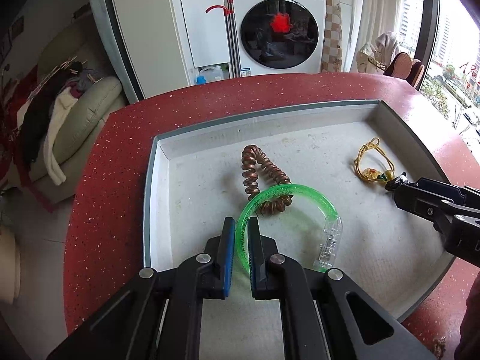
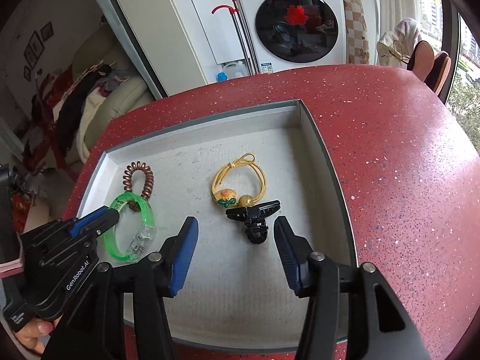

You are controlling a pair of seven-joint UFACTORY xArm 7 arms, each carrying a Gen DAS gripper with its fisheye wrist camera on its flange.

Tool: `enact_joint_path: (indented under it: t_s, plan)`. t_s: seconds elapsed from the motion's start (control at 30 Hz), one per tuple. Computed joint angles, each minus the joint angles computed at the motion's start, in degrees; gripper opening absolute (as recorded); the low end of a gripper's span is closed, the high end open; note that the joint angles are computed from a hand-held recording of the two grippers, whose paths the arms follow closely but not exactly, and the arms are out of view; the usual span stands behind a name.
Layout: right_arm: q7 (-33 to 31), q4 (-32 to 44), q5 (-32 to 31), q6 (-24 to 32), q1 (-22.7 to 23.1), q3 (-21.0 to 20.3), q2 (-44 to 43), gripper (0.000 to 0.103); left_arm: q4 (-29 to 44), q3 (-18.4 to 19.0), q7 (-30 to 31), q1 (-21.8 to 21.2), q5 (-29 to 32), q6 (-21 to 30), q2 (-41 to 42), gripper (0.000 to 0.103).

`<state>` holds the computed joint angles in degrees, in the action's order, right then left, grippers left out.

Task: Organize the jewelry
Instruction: 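Carry both into the tray, right tool releasing the black clip while left releases the bangle, then withdraw both open tools from the tray toward the remaining jewelry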

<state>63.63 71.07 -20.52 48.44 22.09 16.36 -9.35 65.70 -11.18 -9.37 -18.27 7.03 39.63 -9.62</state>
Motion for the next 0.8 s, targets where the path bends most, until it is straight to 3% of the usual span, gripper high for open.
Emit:
enact_joint_path:
  t_s: [0.07,0.1,0.13,0.17,0.23,0.4,0.63,0.8]
  plan:
    - [0.87,-0.13,-0.28,-0.17,-0.06,0.12,-0.65,0.057,0.19,0.25,0.48,-0.15,-1.08,-0.12,-0.13,0.03]
    - [1.32,-0.36,-0.26,-0.4,-0.1,0.18,-1.11,0.057,0.32,0.42,0.91,-0.23,-1.77,0.02,-0.16,0.037]
    - [1.57,-0.5,-0.17,-0.63,-0.14,0.26,-1.47,0.057,0.02,0.65,1.26,-0.18,-2.34,-0.03,-0.55,0.073]
    - [1.76,-0.47,-0.22,-0.66,-0.18,0.43,-1.72,0.057,-0.37,0.44,0.14,0.11,-1.79,-0.75,-1.04,0.101]
    - [2.17,-0.22,-0.74,-0.17,-0.27,0.94,-2.16,0.057,-1.75,0.46,-0.31,0.37,-1.54,-3.14,-2.5,0.102]
    - [3.12,-0.54,-0.52,-0.23,-0.17,1.76,-3.77,0.06,-2.12,0.69,1.42,0.25,-3.29,-2.68,-4.62,0.103]
    - [5.48,0.4,-3.18,1.76,-0.04,4.79,-5.92,0.081,-5.13,0.81,2.39,0.42,-5.52,-2.68,-10.2,0.103]
    - [8.81,-0.54,-4.22,2.78,-0.19,6.81,-9.28,0.083,-7.49,2.05,4.67,0.28,-7.59,-1.14,-15.09,0.103]
